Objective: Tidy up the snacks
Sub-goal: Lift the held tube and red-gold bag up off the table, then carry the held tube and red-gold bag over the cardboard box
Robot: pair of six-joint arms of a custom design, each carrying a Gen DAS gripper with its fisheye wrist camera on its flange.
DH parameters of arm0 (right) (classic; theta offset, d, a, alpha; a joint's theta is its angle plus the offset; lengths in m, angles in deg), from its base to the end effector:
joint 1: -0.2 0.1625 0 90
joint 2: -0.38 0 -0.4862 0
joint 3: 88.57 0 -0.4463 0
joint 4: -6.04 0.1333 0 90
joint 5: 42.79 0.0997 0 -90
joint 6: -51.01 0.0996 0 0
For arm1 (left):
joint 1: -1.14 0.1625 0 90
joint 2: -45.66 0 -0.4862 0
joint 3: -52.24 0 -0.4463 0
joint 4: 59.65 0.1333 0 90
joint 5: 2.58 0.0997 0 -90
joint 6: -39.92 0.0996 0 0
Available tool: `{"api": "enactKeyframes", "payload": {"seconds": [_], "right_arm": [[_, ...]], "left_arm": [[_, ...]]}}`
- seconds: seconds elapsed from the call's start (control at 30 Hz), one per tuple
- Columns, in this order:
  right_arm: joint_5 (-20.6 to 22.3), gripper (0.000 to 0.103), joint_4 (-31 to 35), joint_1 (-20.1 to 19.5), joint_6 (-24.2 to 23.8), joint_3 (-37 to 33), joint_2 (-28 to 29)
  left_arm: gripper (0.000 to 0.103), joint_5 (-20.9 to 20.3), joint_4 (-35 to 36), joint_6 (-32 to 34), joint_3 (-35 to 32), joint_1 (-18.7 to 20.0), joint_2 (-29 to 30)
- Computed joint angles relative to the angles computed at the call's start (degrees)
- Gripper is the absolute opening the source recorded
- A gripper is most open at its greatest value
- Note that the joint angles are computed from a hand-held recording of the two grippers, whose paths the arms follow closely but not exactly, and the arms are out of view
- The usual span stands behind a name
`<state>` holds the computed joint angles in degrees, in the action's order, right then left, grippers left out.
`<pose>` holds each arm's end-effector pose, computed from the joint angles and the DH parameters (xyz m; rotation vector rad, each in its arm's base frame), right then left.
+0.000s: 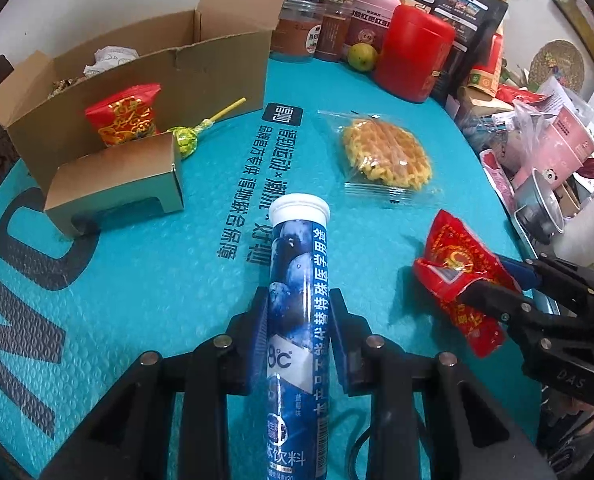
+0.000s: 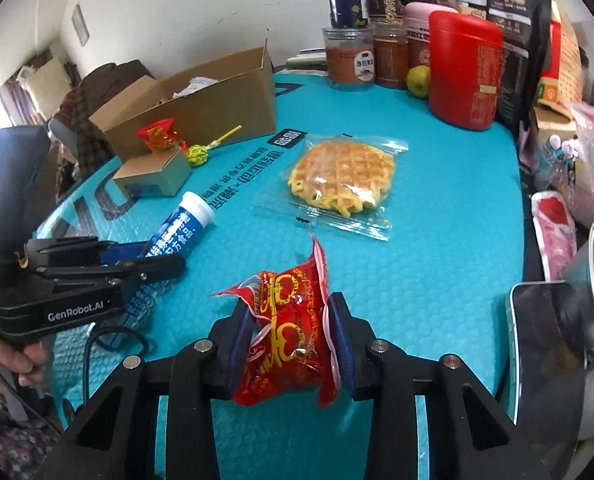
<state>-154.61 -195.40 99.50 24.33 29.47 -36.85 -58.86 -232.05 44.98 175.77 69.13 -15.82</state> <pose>0.1906 -0.5680 -0.0127 0.6776 -2.5344 0.6329 -0.0364 -0.5932 0.1525 0.4628 2.5164 -0.5676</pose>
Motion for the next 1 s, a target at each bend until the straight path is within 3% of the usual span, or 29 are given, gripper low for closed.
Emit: {"api": "enactKeyframes", "payload": {"seconds": [0.1,0.17,0.2,0.27,0.33,0.5,0.6,1.0], "right_arm": [[-1.7,0.042,0.5,0.4,0.4,-0.5,0.6],[-3.7,0.057,3.6,0.7,0.8,-1.5,1.2],[-4.2,0.058,3.3,0.7,0.6,-1.7,1.8],[-5.8,0.051,-0.5,1.4,-1.5,-1.9,3.3],[-4.9,0.042,-0.4,1.1,0.2,-1.6,2.6],[-3.6,0.042,-0.2,0.8,1.2,-1.0,1.9],[-0.3,0.042,1.2,0.6,2.2,0.0,0.5],[5.7,0.042,4.1,3.6,0.6,-0.9,-0.1]], "left_arm": [[0.028,-0.6,0.3,-0.6,0.6,-0.1,-0.7],[0.028,-0.8,0.8,-1.0,0.8,0.0,-0.9],[0.028,-1.0,1.0,-1.2,0.9,0.1,-1.0],[0.028,-1.0,1.6,-1.9,0.8,0.4,-1.1],[0.028,-1.7,1.8,-2.6,0.9,0.9,-1.4],[0.028,-1.7,0.7,-2.2,1.6,0.3,-2.2],[0.028,-2.4,0.4,-2.3,2.2,0.1,-3.1],[0.028,-2.1,-2.6,-1.3,4.7,-1.6,-7.9]]}}
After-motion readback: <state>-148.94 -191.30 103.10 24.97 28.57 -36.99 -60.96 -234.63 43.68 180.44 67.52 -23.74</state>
